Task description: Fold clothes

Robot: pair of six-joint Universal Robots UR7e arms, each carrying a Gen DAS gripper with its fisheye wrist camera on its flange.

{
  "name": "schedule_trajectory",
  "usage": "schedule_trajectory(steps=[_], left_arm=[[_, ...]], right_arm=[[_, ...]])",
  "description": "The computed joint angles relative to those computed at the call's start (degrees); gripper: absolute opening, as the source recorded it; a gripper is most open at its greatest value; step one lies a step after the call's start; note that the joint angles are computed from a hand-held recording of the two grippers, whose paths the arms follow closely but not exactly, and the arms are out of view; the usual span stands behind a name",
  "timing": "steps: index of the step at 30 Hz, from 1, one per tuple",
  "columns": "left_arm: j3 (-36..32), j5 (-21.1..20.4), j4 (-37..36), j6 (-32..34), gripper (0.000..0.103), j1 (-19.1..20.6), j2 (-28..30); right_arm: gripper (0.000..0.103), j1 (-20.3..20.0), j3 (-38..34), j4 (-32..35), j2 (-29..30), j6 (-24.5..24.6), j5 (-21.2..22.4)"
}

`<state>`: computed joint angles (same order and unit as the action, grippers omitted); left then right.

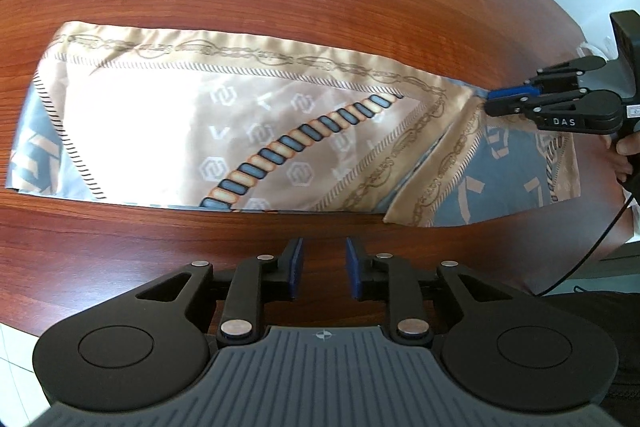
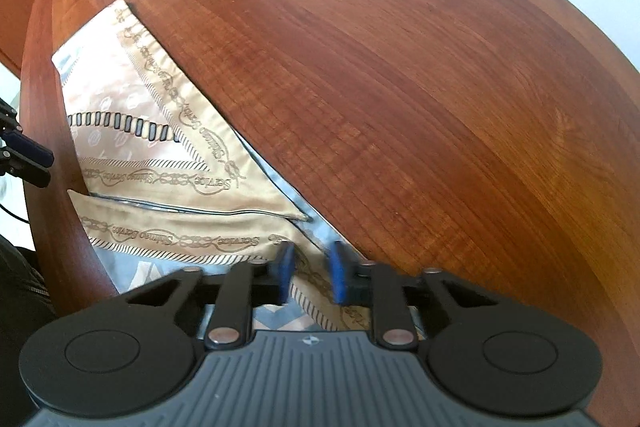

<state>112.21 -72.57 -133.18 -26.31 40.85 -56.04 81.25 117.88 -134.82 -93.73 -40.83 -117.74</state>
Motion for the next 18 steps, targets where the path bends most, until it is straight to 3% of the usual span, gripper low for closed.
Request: schedule_trajectory(steps=[6,9,11,18], left_arm=[[-0.3,0.6,0.1,0.2,0.026,0.3,-0.1],[-0.5,0.7,0.1,0.6,0.026,0.3,0.1],[-0.7,0.7,0.2,0.9,0.026,0.3,0.1],[-0.9,0.8,0.2,0.9,0.027,0.2,0.1]], right_arm=[[0.003,-0.1,0.5,-0.3,-1.0,0.4,0.0],[0.012,0.0,0.8,-0.4,-1.2,-0.4,0.4],[0.026,0.3,1.0,-1.1,-1.2,-1.1,0.3],[0.027,1.1,0.5,-1.3,0.6,-2.3,-0.2]])
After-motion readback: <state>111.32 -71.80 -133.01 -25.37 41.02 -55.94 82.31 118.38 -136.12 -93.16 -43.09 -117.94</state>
